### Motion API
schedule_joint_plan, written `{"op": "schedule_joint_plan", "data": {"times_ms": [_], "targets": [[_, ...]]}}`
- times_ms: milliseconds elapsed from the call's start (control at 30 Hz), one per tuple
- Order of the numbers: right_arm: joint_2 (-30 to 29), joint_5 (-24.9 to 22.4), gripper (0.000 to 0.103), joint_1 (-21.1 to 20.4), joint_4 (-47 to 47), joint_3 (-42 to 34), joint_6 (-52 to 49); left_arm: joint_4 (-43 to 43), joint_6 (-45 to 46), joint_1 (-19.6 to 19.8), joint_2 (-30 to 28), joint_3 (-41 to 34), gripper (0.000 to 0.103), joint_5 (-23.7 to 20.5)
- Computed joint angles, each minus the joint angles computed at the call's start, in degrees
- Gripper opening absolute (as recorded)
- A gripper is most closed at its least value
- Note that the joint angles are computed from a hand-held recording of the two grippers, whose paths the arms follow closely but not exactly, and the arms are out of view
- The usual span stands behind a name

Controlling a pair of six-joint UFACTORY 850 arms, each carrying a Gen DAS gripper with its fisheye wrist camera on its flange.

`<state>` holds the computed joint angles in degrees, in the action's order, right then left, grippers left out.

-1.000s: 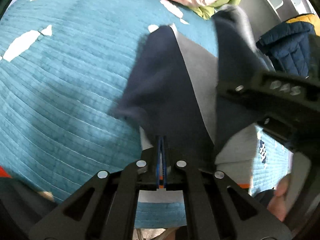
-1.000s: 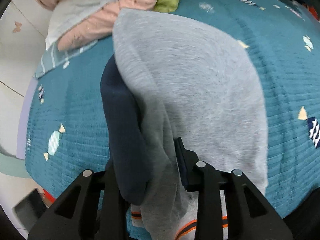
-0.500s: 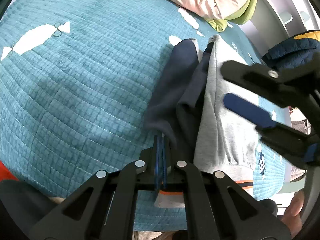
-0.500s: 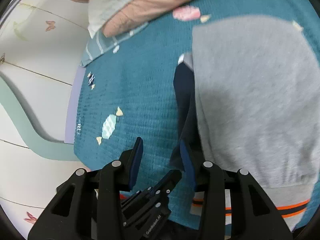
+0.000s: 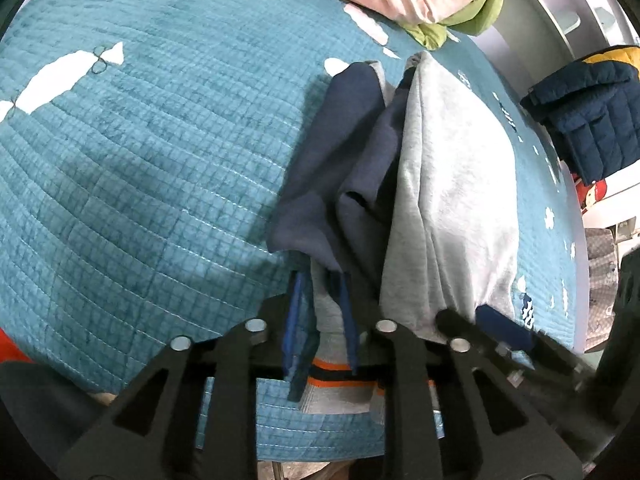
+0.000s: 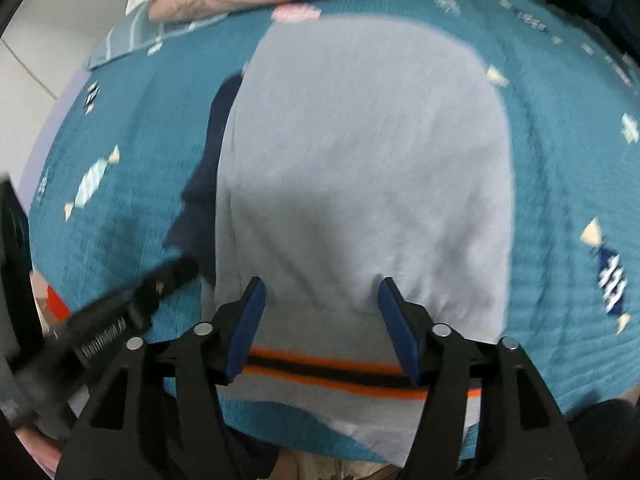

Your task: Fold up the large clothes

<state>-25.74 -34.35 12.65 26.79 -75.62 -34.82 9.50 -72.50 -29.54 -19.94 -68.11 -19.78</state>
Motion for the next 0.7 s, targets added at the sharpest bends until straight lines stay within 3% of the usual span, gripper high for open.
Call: {"op": "schedule_joint_plan", "data": {"times_ms": [133, 200, 333, 467, 567, 633, 700], "targets": [[1.2, 3.7, 0.065, 2.2, -4.6, 1.3, 4.1, 3.7, -5.8, 0.4, -0.1, -0.1, 0.022, -3.0], [0.8, 2.9, 0.064, 2.8, -1.1, 0.7, 1.2, 3.8, -6.1, 0.8, 0.0, 0.0, 0.022, -3.1], [-1.9, 1.0, 0.063, 3.4, 0.5, -1.1, -0.9, 8.4, -10.2, 0.6, 0.7, 0.2, 0.021, -7.7], [-1.4, 4.4, 0.06, 2.5, 7.3, 1.6, -8.5, 8.3, -9.7, 1.1, 1.4, 0.5, 0.021, -6.9], [-1.3, 2.6, 0.046, 0.4, 17.4, 2.2, -15.6, 8.1, -8.5, 1.3, 1.4, 0.2, 0.028, -6.9], [-2.6, -4.7, 0.019, -2.0, 26.2, 0.8, -20.1, 4.8, -5.9, 1.7, 2.3, 1.6, 0.03, -4.5], [-3.1, -6.3, 0.018, -2.1, 26.5, -0.1, -19.0, 4.5, -6.0, 1.8, 2.7, 1.8, 0.03, -4.5]]}}
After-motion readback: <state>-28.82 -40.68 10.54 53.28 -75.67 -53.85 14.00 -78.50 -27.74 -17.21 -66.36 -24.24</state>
